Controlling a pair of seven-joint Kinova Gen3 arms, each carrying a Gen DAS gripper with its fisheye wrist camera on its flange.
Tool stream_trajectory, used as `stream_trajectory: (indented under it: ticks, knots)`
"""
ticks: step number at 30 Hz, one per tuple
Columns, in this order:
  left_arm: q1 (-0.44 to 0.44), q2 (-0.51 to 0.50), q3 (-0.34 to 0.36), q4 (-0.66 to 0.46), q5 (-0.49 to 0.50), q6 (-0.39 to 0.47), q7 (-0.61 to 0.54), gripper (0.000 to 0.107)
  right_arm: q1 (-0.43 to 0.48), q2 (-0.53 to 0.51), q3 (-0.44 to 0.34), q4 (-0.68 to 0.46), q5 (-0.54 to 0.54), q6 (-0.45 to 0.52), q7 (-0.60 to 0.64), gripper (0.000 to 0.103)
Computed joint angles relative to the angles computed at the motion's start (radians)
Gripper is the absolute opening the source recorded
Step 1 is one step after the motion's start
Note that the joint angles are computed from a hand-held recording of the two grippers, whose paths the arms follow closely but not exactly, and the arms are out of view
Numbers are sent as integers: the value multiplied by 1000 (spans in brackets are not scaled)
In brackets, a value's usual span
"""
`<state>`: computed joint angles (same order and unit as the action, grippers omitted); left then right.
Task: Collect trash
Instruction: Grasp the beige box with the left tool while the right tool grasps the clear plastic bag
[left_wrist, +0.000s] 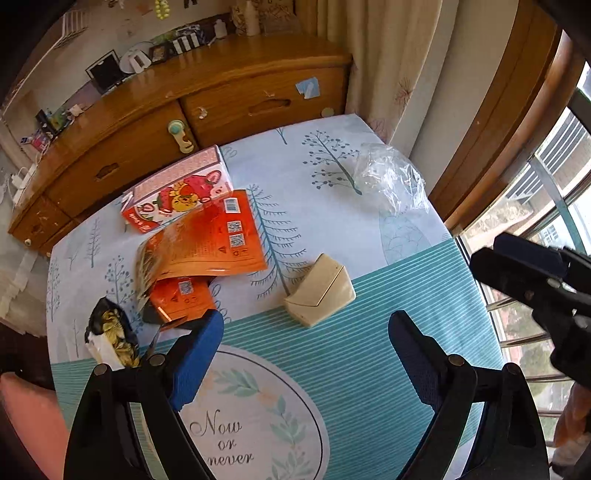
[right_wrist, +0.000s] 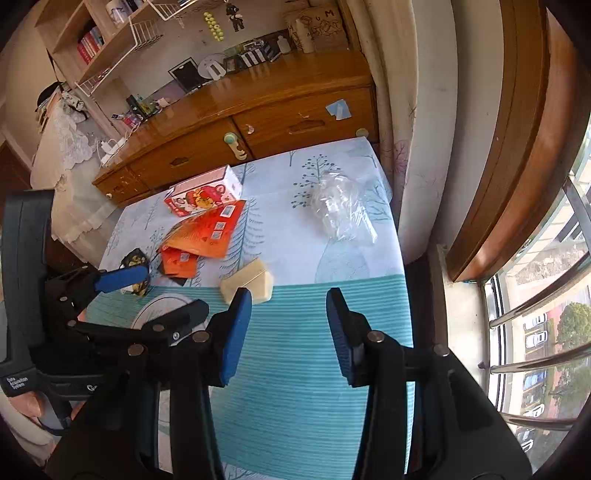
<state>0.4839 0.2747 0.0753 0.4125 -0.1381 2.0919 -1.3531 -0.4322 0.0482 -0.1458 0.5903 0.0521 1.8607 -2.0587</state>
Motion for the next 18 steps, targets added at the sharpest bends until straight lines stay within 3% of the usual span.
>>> stream_trajectory:
  ticks: [4, 7, 10, 15, 17, 18]
  knots:
    - [-38, 2, 13, 118, 46, -54, -10, 83, 59, 21, 33, 41, -49, -53, 55, 43]
    - [-56, 2, 19, 176, 69, -87, 1, 83, 87, 36, 46, 60, -64, -77, 85, 46]
    - [-57, 9, 25, 211, 67, -110, 2, 83, 110, 48, 54, 77, -79, -104, 110, 56]
    - [-49, 31, 24, 224, 50, -124, 12, 83, 130, 85, 62, 75, -92, -120, 158, 57]
    - [-60, 38, 22, 229, 60, -131, 22, 78, 121, 86, 59, 87, -84, -128, 161, 57]
    - [-73, 42, 22, 232, 76, -133, 27, 70, 121, 94, 60, 89, -82, -136, 167, 57]
